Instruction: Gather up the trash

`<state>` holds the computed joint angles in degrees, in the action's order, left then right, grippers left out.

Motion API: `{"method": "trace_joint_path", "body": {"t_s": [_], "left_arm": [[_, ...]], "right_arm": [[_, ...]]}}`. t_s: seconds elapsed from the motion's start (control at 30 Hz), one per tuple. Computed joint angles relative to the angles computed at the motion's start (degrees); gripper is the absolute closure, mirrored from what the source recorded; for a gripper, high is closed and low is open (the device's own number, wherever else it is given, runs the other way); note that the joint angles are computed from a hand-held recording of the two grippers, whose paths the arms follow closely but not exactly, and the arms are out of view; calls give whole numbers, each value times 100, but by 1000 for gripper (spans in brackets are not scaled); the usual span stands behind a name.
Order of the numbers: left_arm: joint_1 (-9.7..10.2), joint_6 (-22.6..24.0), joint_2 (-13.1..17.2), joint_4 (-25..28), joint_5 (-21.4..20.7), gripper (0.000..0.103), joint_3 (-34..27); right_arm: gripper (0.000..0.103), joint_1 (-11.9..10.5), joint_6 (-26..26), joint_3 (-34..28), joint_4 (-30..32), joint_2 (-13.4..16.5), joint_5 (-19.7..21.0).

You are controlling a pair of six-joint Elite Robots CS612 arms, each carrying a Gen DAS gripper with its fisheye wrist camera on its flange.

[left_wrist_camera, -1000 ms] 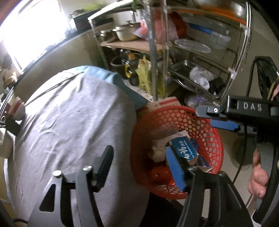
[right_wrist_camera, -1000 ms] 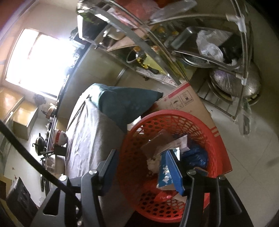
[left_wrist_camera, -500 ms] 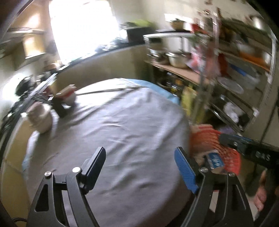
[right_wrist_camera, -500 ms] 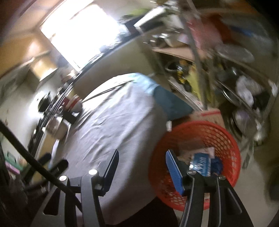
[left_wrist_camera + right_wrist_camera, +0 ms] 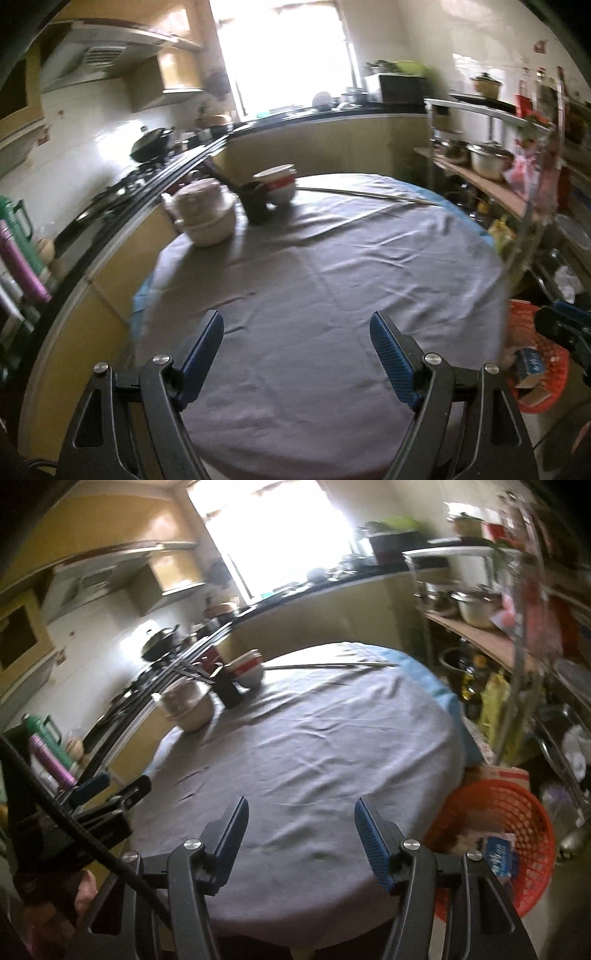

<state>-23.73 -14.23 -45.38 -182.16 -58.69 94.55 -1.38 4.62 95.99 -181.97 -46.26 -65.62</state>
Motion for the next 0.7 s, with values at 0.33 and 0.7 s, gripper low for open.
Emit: {"method": "trace_joint_path", "body": {"t_s": [0.33, 0.7], "left_arm": [[167, -462, -120, 167, 90, 21, 205], [180, -595, -191, 220, 150, 21, 343]], "right_arm": [[38, 328, -543, -36, -155, 52, -58], [38, 435, -626, -34, -219, 83, -227]]}}
